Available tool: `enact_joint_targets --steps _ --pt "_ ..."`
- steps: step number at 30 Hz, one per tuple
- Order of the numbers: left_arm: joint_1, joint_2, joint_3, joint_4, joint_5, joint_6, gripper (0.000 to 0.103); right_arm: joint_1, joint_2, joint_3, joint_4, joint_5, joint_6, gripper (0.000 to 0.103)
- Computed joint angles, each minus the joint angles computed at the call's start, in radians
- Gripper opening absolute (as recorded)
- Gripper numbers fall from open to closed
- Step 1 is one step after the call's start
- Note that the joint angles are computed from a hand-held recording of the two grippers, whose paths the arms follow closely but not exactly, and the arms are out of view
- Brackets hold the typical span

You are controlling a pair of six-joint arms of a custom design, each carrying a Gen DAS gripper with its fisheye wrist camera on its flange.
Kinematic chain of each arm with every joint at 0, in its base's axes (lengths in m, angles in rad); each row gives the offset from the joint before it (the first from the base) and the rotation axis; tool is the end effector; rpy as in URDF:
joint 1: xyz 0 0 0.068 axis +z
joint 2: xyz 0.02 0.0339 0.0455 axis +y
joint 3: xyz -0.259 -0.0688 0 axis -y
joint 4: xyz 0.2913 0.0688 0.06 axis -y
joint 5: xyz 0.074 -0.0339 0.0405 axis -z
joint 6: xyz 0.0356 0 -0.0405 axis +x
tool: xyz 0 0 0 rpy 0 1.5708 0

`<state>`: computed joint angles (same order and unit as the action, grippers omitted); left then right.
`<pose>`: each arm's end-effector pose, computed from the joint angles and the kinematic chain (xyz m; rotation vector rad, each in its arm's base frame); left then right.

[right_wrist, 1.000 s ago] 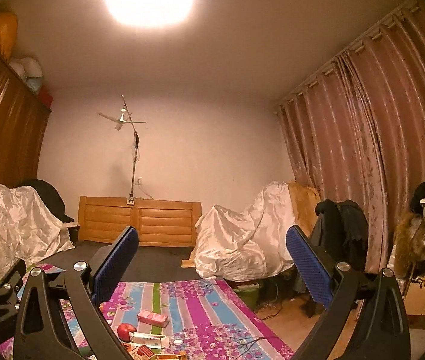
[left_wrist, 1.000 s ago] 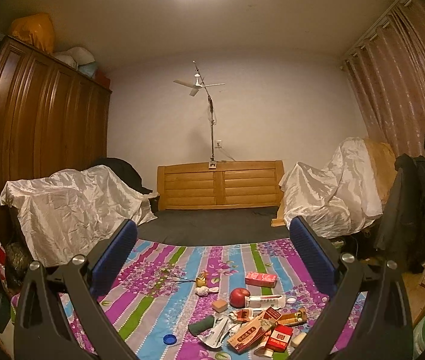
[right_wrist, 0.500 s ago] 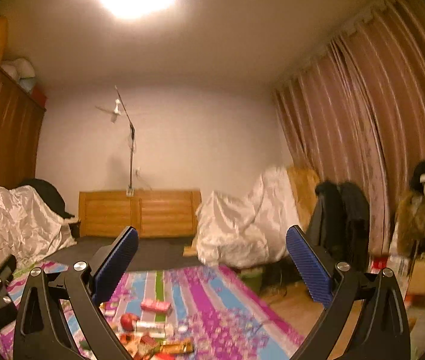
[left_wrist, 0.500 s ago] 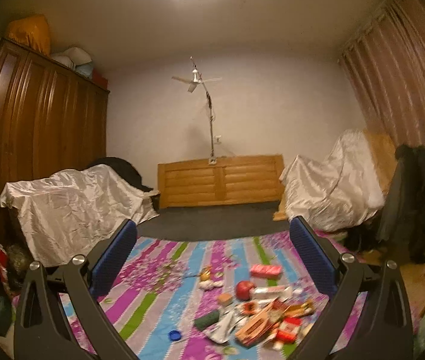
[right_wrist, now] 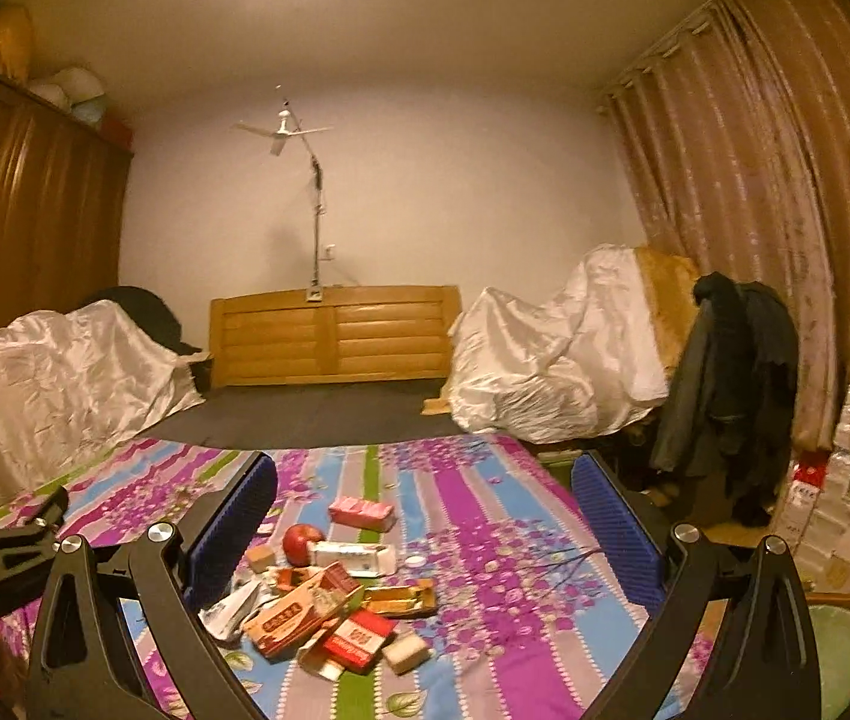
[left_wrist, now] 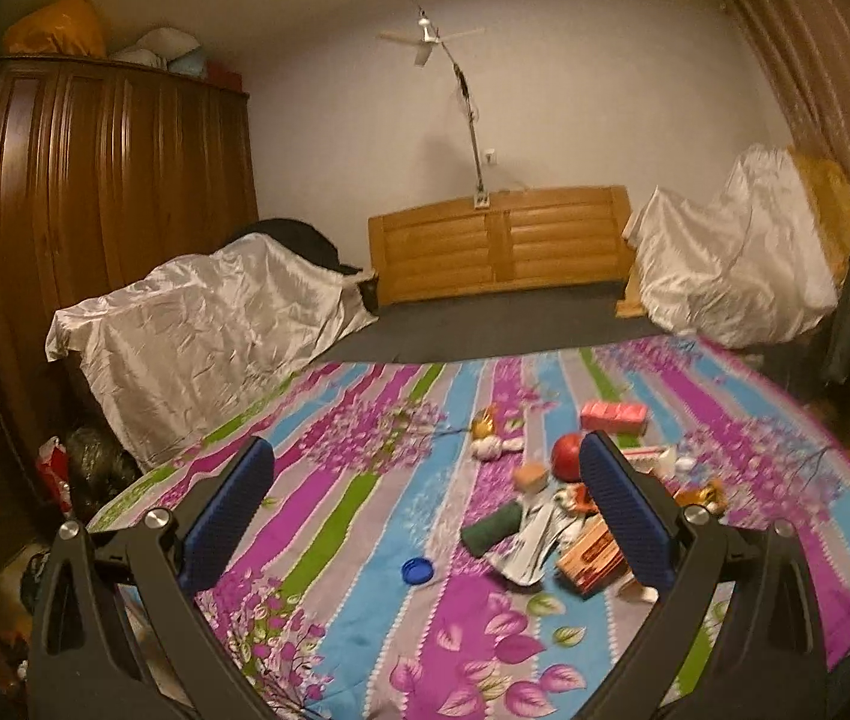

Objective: Collect trash
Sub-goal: 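Grasp the blue bottle cap with the left tool while the right tool grasps the green sponge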

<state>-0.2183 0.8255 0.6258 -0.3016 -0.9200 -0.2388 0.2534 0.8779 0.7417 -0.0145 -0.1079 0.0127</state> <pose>0.2264 -0.0212 0.2589 -0.5586 1.8338 0.6408 0.2502 0.0688 0.3162 -0.2870 1.7052 0.2894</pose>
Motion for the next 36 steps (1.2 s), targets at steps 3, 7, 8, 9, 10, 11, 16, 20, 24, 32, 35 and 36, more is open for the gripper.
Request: enact_joint_targets --steps 3,7,8,9,10,11,16,20,24,32,35,36 --pt "0.052 0.049 0.001 -0.027 0.047 -0.028 0.098 0.027 0.078 0.018 -0.009 -0.003 0.000 0.098" --pt "0.141 0.088 -0.026 -0.007 0.156 -0.033 0.098 0.069 0.212 0.044 0.008 0.027 -0.038 0.098" --pt "0.185 0.098 -0.043 0.002 0.221 -0.027 0.098 0.077 0.254 0.054 0.014 0.037 -0.054 0.098" --pt "0.228 0.108 -0.059 0.007 0.287 -0.022 0.098 0.083 0.288 0.061 0.018 0.043 -0.063 0.098" --pt "0.285 0.117 -0.083 0.016 0.365 -0.018 0.098 0.089 0.327 0.068 0.021 0.044 -0.074 0.098" --pt "0.336 0.120 -0.114 0.034 0.433 -0.013 0.098 0.095 0.363 0.072 0.027 0.045 -0.084 0.098" --pt "0.537 0.152 -0.275 0.157 0.587 0.053 0.097 0.135 0.595 0.122 0.039 0.029 -0.128 0.098" --pt "0.652 0.280 -0.286 0.266 0.700 0.132 0.081 0.187 0.765 0.200 0.030 0.013 -0.145 0.098" --pt "0.730 0.538 -0.159 0.414 0.846 0.157 0.070 0.233 0.835 0.234 0.026 0.006 -0.153 0.098" --pt "0.728 1.066 0.243 0.467 0.918 0.186 0.067 0.244 0.887 0.290 -0.030 0.027 -0.175 0.098" --pt "0.743 1.170 0.354 0.391 0.965 0.189 0.059 0.234 0.921 0.345 -0.090 -0.005 -0.160 0.098" --pt "0.750 1.196 0.383 0.358 0.984 0.194 0.048 0.234 0.940 0.372 -0.109 -0.025 -0.158 0.098"
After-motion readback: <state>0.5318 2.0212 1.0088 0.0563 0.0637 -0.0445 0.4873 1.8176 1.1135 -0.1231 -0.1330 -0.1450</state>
